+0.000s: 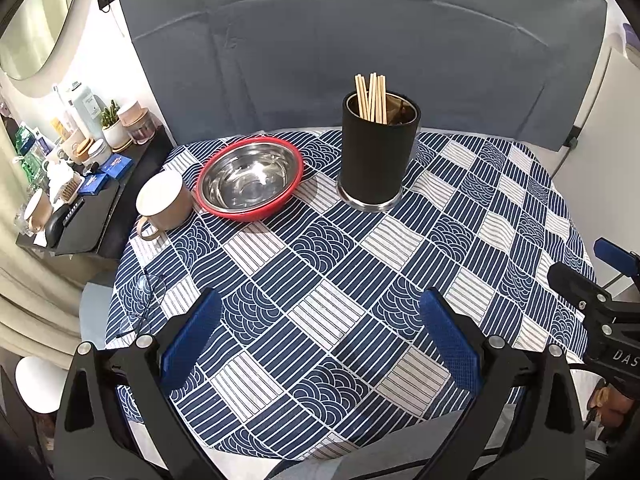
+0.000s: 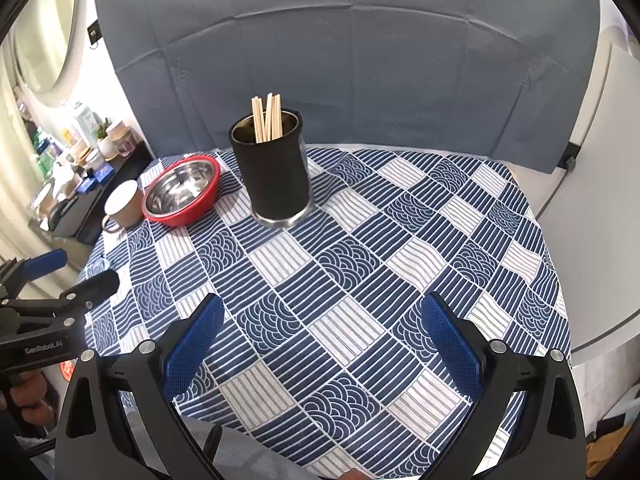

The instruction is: Organize utensils

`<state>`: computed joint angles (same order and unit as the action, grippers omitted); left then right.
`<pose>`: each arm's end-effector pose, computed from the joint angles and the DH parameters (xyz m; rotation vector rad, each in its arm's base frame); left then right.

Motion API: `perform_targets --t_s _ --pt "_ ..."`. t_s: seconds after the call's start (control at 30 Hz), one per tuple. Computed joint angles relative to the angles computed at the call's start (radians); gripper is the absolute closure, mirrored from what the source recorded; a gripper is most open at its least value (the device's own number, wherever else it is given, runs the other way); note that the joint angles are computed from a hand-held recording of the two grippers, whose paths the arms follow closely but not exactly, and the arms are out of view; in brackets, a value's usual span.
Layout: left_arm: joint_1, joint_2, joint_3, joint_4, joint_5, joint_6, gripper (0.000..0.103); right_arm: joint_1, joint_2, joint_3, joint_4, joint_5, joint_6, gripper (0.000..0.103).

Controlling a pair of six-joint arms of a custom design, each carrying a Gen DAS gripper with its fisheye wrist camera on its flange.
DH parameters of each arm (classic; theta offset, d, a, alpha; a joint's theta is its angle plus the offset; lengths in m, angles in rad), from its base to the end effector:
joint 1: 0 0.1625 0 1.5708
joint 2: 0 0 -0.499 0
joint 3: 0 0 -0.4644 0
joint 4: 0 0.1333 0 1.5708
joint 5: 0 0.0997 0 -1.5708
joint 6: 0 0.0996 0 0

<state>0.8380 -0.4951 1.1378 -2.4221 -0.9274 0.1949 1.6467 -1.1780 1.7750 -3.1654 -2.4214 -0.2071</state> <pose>-0.4752 -0.8166 0.0639 1.0546 2.3057 -0.4801 0.1102 -0.6779 0.4106 -0.2099 -2.0834 1.0447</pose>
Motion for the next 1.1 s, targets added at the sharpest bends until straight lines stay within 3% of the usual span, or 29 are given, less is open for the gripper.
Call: perform_targets --t_s 1.1 --pt "0.0 -0.008 0.006 0.008 -0.011 -0.003 0.006 0.002 0.001 0.007 0.015 -0.006 0.004 0.008"
